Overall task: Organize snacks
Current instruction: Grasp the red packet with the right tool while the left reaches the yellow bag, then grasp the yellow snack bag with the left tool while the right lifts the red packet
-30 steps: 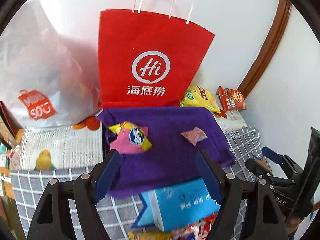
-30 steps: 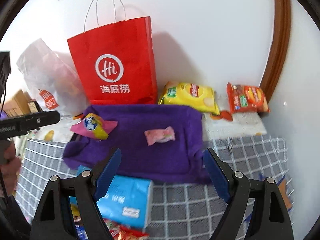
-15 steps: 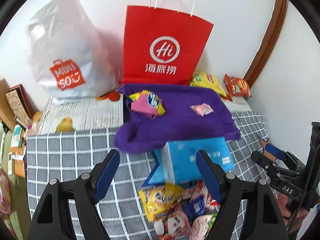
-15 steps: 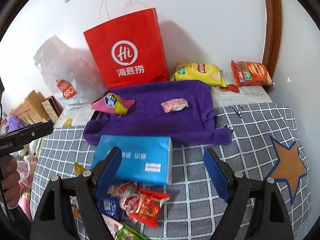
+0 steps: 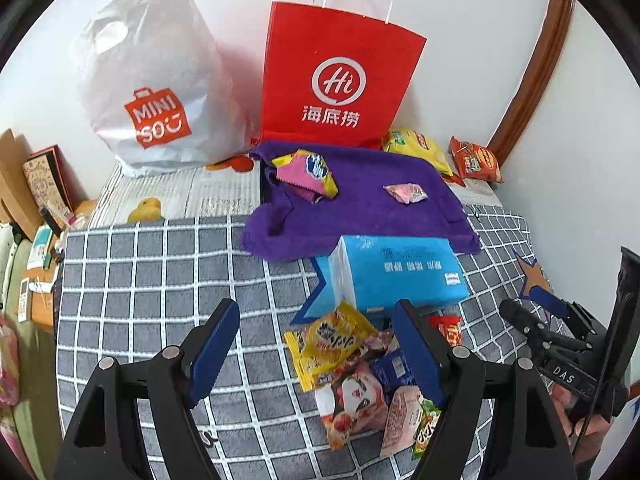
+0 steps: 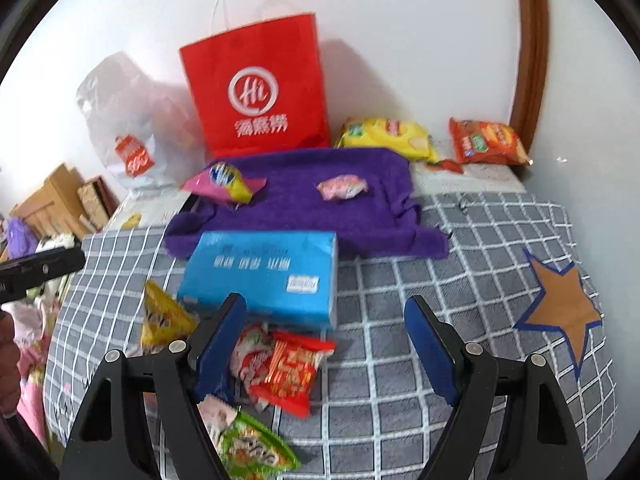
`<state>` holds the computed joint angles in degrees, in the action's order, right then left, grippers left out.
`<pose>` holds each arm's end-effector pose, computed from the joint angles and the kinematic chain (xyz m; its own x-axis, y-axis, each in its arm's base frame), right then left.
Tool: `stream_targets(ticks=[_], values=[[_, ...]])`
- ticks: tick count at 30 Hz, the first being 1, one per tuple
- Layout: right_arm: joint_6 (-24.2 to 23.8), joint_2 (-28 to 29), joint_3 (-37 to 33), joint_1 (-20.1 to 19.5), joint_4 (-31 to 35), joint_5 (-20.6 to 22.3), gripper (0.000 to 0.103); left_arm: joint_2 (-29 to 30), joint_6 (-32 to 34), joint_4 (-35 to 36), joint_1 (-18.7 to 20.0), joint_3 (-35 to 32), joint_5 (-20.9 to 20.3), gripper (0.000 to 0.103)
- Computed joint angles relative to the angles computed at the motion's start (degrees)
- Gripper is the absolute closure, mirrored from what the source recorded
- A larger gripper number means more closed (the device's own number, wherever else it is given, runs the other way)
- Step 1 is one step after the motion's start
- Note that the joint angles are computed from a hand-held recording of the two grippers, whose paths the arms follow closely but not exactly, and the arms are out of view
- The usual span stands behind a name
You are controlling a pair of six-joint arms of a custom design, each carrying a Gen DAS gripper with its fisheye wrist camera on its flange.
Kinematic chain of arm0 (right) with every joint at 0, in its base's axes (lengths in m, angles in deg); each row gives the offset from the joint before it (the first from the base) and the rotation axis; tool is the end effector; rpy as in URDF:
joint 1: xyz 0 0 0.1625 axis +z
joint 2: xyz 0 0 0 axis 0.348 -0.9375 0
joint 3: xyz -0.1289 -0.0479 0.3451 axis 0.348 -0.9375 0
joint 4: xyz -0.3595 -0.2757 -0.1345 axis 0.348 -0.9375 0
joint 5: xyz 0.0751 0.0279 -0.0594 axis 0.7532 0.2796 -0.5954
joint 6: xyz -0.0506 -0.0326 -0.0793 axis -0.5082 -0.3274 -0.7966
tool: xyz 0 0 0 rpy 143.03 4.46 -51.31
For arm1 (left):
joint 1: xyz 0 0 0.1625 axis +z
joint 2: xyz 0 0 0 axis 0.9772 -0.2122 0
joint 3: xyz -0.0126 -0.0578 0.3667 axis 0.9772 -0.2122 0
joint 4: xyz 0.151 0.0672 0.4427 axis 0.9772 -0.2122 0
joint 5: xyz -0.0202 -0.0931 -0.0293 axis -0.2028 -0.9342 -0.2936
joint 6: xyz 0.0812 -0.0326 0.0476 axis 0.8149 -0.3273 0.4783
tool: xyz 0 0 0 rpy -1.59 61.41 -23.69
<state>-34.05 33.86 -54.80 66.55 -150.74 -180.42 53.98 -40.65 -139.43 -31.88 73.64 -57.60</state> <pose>0.0715 -0.8986 0.3619 -0.6520 -0.6139 0.4450 -0.7406 0.6414 -0.2004 -0.4236 -0.7548 0.0823 -0.7401 -0.4411 -0.5075 0.0944 0.6791 -0.7279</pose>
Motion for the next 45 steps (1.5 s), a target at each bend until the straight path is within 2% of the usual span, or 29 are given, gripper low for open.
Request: stream_targets(ticks=[5,8,13,19,23,27,33,38,42,45], values=[[-0.9,-0.5,1.6,-0.5,1.4,-1.0,0.030,-1.0,-2.1,-0.1,0.4,2.3,-1.1,0.026],[-0.2,-0.1,1.3,-0.8,2.8,-1.1,0.031,-1.9,-3.3,-1.0,0.8,4.0,-1.7,0.026],[0.8,0.7,1.4,-1.2,5.2,-1.7,0.039,-3.3,-3.8,-3.3,1.4,7.2,-2.7,0.026],[2.5,2.6,0.6,-1.5,7.3,-3.3,0.046,-3.8,-3.8,-4.5,2.0,8.7,-3.9,0.026],[3.1,3.9,-0.5,-1.6,8.5,-4.4,0.050,-3.2,-0.3,-9.0,2.4,9.2,-5.1,0.026],[3.1,4.7,-1.1,-1.8,9.3,-5.4,0.061,-1.1,2.2,-9.4,3.0,6.6,-6.2,0.026],[0.6,4.5,-0.9,-2.2,6.9,-5.4,0.064,2.8,4.4,-6.4,4.2,1.1,-8.1,0.026],[-0.7,7.2,-6.7,-2.9,6.6,-5.4,0.064,4.9,4.9,-4.7,5.1,-2.1,-9.5,0.026],[-0.3,12.0,-14.6,-3.4,9.1,-7.2,0.064,5.9,5.1,-4.1,5.7,-3.6,-10.2,0.026],[-0.1,13.2,-17.0,-4.0,10.7,-6.0,0.064,7.1,5.7,-2.7,5.9,-5.6,-10.3,0.026]])
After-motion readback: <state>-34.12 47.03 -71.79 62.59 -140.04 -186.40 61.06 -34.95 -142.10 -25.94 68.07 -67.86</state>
